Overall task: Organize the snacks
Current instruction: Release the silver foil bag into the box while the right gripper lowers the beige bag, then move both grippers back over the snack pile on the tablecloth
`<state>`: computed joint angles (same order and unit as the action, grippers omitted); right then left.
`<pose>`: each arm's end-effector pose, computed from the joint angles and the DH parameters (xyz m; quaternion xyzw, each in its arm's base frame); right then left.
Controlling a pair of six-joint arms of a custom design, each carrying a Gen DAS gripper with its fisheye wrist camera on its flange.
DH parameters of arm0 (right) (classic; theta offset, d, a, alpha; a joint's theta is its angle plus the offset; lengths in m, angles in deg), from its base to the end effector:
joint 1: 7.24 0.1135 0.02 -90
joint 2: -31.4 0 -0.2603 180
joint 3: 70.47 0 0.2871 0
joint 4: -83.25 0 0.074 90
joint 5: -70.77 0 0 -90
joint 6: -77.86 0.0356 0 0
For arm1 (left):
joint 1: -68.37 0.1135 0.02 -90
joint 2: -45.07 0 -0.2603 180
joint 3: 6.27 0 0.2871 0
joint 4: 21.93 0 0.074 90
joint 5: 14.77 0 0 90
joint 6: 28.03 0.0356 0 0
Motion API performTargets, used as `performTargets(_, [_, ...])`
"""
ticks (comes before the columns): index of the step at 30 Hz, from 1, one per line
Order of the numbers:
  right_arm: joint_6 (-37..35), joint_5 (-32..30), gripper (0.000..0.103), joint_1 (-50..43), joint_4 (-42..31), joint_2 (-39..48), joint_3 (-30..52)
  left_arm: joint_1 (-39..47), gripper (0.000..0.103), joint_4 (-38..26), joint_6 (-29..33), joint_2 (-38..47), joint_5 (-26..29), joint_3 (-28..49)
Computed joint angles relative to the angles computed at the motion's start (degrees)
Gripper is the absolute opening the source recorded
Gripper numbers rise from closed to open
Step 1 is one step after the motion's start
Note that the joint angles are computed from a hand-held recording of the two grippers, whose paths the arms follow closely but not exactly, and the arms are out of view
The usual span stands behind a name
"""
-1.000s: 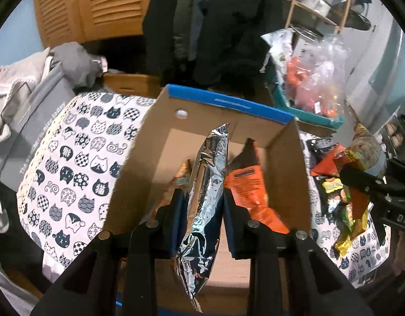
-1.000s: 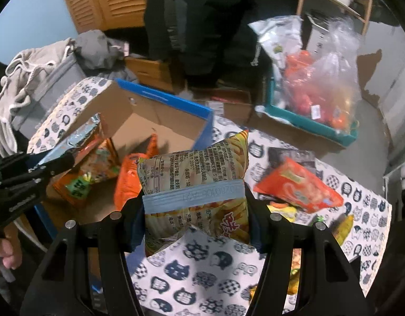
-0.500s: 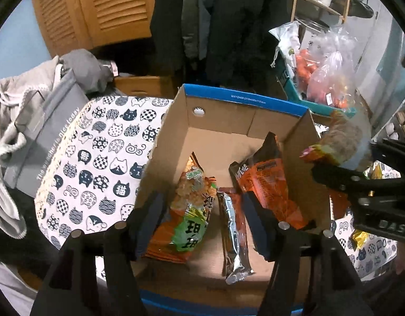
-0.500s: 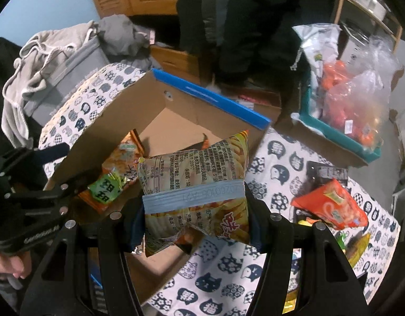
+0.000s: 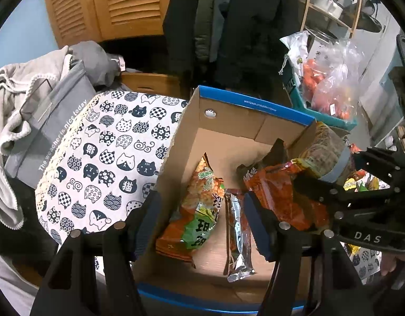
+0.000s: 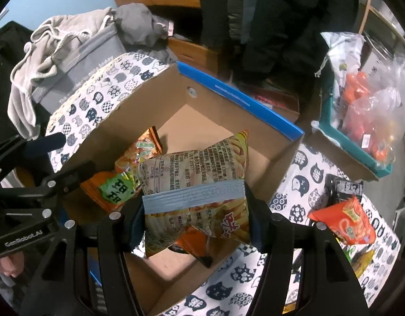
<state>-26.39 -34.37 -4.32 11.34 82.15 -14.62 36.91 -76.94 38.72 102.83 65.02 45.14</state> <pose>0.1832 0.0187 0.2410 -0.1711 0.9562 0.1088 0.2110 0.1899 -0.1088 0.2062 0.0471 0.9642 -0.0366 0.2584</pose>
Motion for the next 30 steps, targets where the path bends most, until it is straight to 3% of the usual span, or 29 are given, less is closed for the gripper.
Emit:
performTargets(7, [1.0, 1.3, 0.081, 0.3, 1.0, -0.8, 0.3, -0.1, 0.066, 0.2, 0.0, 1.3, 1.2, 0.4])
performTargets(15, [-2.3, 2.9, 0.082, -5.3, -2.0, -3.4, 0.3, -4.7, 0.066, 1.3, -1.5, 3.5, 0.7, 1.3])
performTargets(30, [-23.0, -2.3, 0.082, -35.2, -9.2, -5.1, -0.1, -15.8, 0.069, 2.1, -5.1, 11.0, -1.4, 6.5])
